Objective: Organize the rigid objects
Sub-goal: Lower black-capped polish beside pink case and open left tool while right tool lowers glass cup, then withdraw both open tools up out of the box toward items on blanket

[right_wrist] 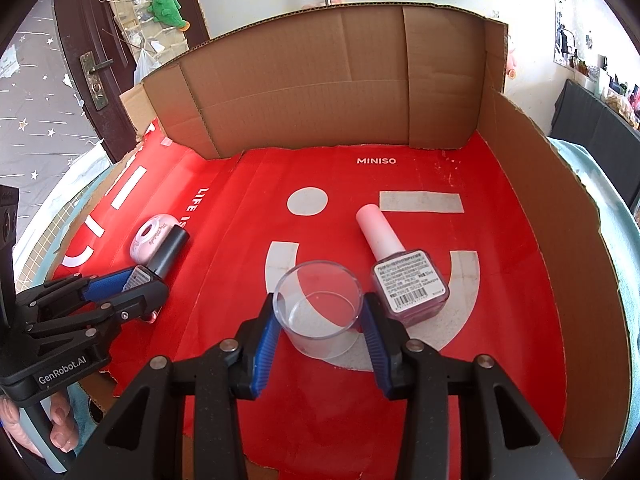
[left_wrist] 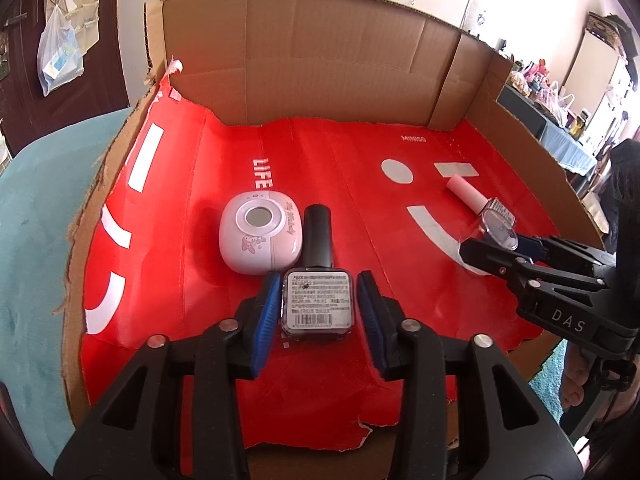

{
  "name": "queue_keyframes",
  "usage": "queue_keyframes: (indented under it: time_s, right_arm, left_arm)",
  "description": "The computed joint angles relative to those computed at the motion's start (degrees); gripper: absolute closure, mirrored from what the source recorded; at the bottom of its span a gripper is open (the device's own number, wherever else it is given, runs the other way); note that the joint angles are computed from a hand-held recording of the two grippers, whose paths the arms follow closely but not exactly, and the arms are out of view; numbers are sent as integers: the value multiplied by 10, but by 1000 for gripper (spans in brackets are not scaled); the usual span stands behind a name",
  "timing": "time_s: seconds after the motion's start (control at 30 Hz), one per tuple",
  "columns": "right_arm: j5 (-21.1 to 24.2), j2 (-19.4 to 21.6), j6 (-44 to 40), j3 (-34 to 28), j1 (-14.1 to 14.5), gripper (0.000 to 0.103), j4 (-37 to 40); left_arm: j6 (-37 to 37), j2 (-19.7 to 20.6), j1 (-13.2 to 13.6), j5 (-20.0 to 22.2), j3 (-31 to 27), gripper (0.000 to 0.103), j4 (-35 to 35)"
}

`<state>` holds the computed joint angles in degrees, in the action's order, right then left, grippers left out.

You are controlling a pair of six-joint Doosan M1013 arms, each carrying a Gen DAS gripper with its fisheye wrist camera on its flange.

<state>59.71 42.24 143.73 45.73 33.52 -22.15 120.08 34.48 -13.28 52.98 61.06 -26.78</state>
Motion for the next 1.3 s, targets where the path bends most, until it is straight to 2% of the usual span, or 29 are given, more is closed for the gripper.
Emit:
queue_keyframes:
  time_s: [0.03, 0.07, 0.17, 0.27, 0.43, 0.5, 0.6, 0.87, 0.97, 1.07, 1.2, 1.3]
  right_arm:
    - [0, 0, 0, 0, 0, 60, 0]
    - [-1, 0, 0, 1, 0, 59, 2]
    - [-6, -2, -1, 3, 0, 54, 7]
    - [-7, -3, 0, 4, 0, 53, 8]
    - [-12, -7, 4, 9, 2, 52, 5]
    - [-13, -9, 5, 10, 3, 45, 0]
    - [-15, -11, 7, 11, 5, 44, -6]
    - [-18, -15, 8, 12, 10, 37, -17]
    - [-19, -17, 12, 14, 12, 31, -28]
    - [-24, -21, 18, 18, 14, 29, -34]
    - [-27, -25, 24, 23, 16, 26, -41]
    - [-30, -27, 26, 26, 17, 24, -44]
  left_arm:
    - [2, -2, 0, -4, 2, 52, -2]
    - [4, -4, 0, -10, 5, 50, -3]
    - [9, -10, -1, -28, 13, 49, 0]
    - [13, -13, -2, -31, 15, 49, 0]
    - [16, -19, -2, -46, 23, 42, 3]
    - [20, -22, -2, -50, 26, 40, -1]
    - [25, -27, -2, -62, 33, 33, -3]
    - [23, -39, -5, -82, 46, 32, 14]
    - [27, -44, -4, -89, 51, 24, 13]
    - [28, -47, -4, -95, 55, 23, 13]
    - [30, -51, -2, -102, 60, 14, 11]
    - [30, -54, -2, -109, 64, 13, 13]
